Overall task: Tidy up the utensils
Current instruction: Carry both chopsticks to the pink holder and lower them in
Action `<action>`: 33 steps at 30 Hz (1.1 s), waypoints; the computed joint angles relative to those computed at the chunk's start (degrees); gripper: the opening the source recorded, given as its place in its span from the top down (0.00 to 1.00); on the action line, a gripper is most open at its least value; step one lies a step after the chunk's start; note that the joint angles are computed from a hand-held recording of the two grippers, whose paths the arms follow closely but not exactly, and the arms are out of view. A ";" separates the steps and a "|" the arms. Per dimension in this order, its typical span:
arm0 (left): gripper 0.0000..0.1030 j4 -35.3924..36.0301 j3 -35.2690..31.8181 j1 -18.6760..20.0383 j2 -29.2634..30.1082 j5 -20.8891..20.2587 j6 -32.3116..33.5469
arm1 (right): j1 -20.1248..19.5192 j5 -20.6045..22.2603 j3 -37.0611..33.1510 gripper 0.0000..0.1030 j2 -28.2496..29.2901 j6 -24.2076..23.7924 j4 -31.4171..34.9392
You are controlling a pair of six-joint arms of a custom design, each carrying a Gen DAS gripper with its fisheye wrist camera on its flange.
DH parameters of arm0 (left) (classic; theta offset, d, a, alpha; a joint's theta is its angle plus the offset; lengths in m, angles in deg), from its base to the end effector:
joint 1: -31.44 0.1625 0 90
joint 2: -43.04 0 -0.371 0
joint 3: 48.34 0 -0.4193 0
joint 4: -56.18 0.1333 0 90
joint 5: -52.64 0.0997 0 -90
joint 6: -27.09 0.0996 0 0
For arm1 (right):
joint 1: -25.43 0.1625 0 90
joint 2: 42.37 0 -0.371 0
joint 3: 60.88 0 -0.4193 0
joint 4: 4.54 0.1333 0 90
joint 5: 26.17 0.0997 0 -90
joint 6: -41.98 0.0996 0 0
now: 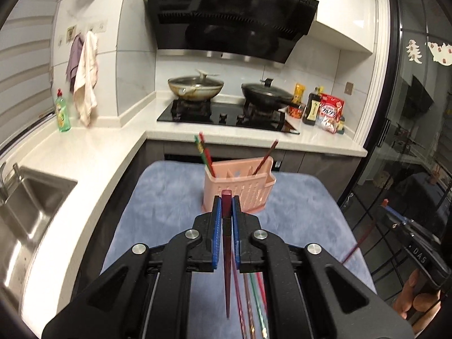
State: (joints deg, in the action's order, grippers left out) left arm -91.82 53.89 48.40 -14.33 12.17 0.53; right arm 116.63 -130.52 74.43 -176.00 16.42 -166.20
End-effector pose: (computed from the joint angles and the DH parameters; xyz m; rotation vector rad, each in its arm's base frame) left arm -0.5216 -0.3776 0.1389 0.8769 2.3836 -1.0822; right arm 0.1146 -0.2856 0.4794 0.3275 -2.2328 1.4784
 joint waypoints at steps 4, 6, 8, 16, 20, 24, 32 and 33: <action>0.93 -3.50 -6.38 1.01 3.78 0.67 5.68 | 0.60 1.99 -5.43 0.93 5.98 1.16 -1.11; 0.93 -5.06 -9.33 1.44 5.70 1.19 8.05 | 1.16 3.06 -9.01 0.93 9.85 2.12 -1.25; 0.93 -6.45 -13.89 1.97 8.86 2.33 11.13 | 2.00 2.97 -12.30 0.93 13.66 2.31 -2.30; 0.93 -10.20 -30.05 5.25 19.92 2.89 18.97 | 3.41 4.10 -25.01 0.93 27.68 2.28 -7.39; 0.93 -13.60 -36.02 6.79 24.50 2.69 23.50 | 3.67 3.89 -29.34 0.93 33.12 1.77 -9.94; 0.93 -16.00 -41.26 8.10 28.71 2.91 27.67 | 2.96 3.45 -32.89 0.93 38.13 1.30 -12.03; 0.93 -11.96 -43.55 10.81 31.22 1.50 24.37 | 0.10 3.25 -35.26 0.93 43.25 1.70 -11.85; 0.93 -11.38 -43.22 11.08 31.10 1.21 23.65 | -0.43 3.41 -35.25 0.93 43.52 1.91 -11.50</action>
State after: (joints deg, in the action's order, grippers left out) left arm -103.20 10.66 59.48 16.77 13.38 24.19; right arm 116.20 -127.11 39.19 -132.48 18.33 -177.69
